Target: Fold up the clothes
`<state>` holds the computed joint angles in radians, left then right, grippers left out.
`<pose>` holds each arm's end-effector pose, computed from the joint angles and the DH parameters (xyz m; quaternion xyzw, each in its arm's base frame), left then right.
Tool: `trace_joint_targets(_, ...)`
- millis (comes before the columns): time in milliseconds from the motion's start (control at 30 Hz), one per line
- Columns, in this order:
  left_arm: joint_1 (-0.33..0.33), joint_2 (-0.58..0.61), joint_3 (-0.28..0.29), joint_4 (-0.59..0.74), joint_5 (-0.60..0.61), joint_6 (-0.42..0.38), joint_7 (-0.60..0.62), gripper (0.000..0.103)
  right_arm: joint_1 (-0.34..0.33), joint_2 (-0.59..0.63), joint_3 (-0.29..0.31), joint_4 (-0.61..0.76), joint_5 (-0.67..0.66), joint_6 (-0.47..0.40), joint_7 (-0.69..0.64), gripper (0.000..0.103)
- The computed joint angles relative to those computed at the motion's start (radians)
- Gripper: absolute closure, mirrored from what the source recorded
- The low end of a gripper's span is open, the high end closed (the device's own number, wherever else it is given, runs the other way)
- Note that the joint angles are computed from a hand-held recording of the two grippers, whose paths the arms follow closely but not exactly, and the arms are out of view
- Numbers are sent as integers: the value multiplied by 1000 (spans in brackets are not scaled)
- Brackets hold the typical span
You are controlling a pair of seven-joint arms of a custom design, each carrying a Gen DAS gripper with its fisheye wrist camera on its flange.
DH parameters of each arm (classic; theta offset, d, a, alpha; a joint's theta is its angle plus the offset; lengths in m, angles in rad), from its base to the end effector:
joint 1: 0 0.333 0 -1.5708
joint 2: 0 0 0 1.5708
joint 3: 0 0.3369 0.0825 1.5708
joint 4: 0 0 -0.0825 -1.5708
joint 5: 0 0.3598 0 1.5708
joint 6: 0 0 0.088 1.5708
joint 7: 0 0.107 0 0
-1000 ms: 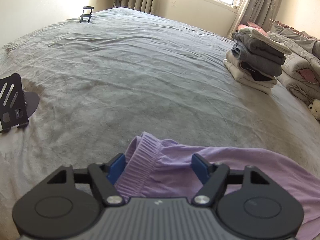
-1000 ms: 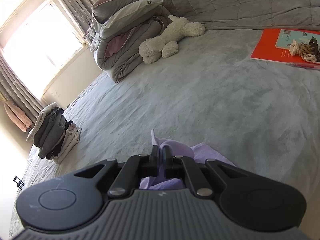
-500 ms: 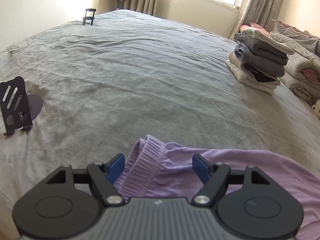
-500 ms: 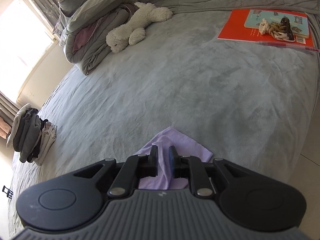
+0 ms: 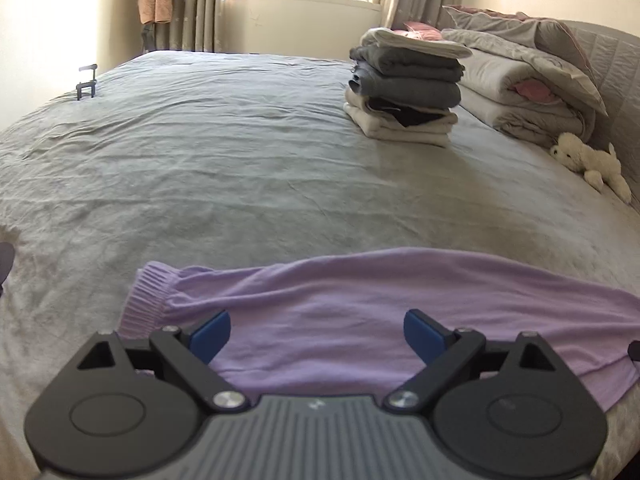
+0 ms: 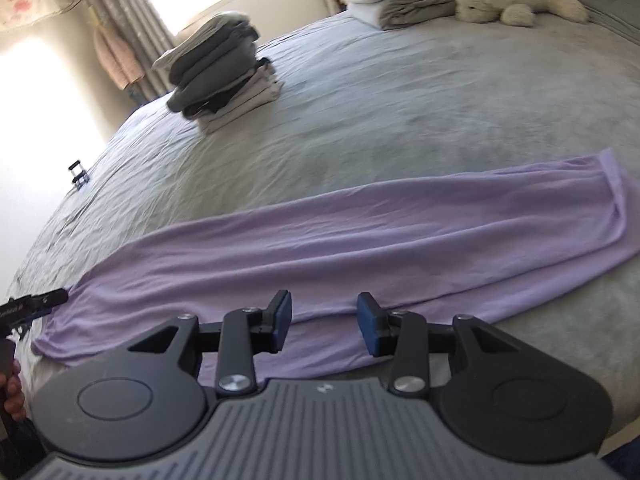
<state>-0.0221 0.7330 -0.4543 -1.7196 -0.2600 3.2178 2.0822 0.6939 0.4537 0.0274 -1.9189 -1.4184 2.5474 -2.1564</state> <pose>0.6747 -0.2400 0.3156 -0.4709 0.7802 -0.3773 0.1648 0.4645 0.4238 0.3010 -0.4000 0.8189 -0.2151 0.3510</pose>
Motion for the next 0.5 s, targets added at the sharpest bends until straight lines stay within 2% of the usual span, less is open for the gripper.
trace_joint_targets(100, 10, 4, -17, -6, 8, -3, 11, 9, -11, 35, -12, 37, -55, 74, 114, 62)
trace_joint_targets(167, -1, 5, -2, -1, 4, -16, 5, 9, -7, 53, -14, 64, -32, 52, 73, 63)
trace_joint_targets(200, -13, 5, 13, 3, 1, -20, -1, 9, -3, 61, -17, 77, -20, 40, 50, 73)
trace_joint_targets(233, -26, 5, 29, 8, -4, -22, -8, 9, 2, 63, -23, 80, -24, 37, 56, 100)
trace_joint_targets(267, -37, 5, 44, 12, -8, -25, -16, 9, 9, 59, -30, 72, -42, 39, 88, 103)
trace_joint_targets(333, -36, 4, 50, 16, -17, -31, -27, 9, 23, 44, -34, 52, -61, 9, 138, 103)
trace_joint_targets(400, -2, 9, 13, 17, -24, -33, -21, 9, 35, 28, -26, 36, -59, -39, 143, 103)
trace_joint_targets(500, 6, 9, 5, 17, -31, -28, -20, 9, 36, 11, -13, 20, -117, -43, 209, 103)
